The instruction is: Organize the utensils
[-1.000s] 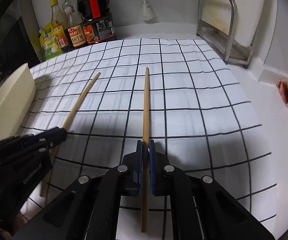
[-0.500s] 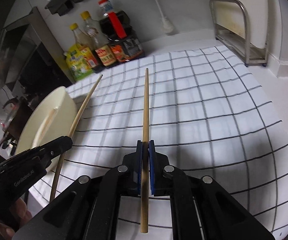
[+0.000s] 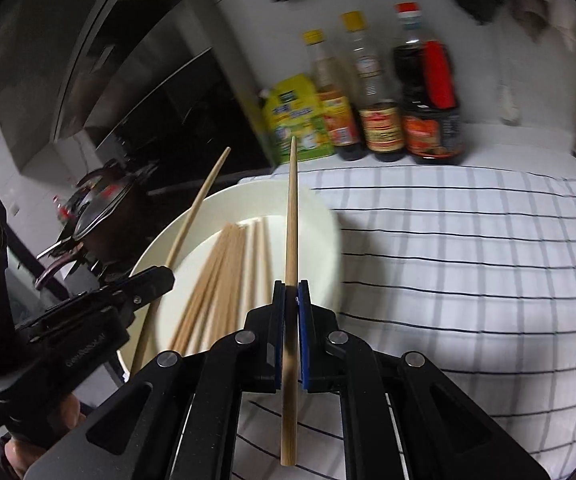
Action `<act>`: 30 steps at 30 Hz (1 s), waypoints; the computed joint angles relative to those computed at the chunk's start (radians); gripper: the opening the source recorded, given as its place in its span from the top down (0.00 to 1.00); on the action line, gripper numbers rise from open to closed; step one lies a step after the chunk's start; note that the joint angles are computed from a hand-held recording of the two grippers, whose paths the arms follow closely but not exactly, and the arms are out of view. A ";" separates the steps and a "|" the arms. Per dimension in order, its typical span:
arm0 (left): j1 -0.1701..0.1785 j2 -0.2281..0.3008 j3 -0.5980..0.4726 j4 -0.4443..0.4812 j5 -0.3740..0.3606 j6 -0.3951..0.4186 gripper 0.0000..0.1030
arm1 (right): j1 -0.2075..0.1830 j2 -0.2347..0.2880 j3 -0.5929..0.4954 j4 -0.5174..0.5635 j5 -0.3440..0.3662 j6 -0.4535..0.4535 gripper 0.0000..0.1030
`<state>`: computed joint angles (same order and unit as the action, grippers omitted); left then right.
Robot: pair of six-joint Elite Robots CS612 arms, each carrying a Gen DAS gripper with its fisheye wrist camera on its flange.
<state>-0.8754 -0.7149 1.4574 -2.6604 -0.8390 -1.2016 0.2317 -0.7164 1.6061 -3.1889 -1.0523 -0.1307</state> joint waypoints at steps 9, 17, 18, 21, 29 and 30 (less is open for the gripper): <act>0.037 -0.006 0.061 -0.034 -0.064 -0.035 0.93 | 0.067 0.052 -0.100 0.133 -0.063 -0.038 0.94; 0.050 0.003 0.077 -0.080 -0.101 -0.033 0.93 | 0.082 0.068 -0.118 0.163 -0.106 -0.035 0.94; 0.051 0.003 0.079 -0.083 -0.104 -0.035 0.93 | 0.083 0.068 -0.119 0.165 -0.109 -0.036 0.94; 0.050 0.000 0.083 -0.080 -0.106 -0.047 0.87 | 0.081 0.064 -0.114 0.170 -0.110 -0.036 0.94; 0.030 -0.025 0.110 -0.034 -0.036 -0.110 0.42 | 0.075 0.042 -0.066 0.101 -0.141 -0.022 0.93; 0.028 -0.027 0.112 -0.029 -0.033 -0.114 0.42 | 0.074 0.038 -0.058 0.094 -0.146 -0.024 0.93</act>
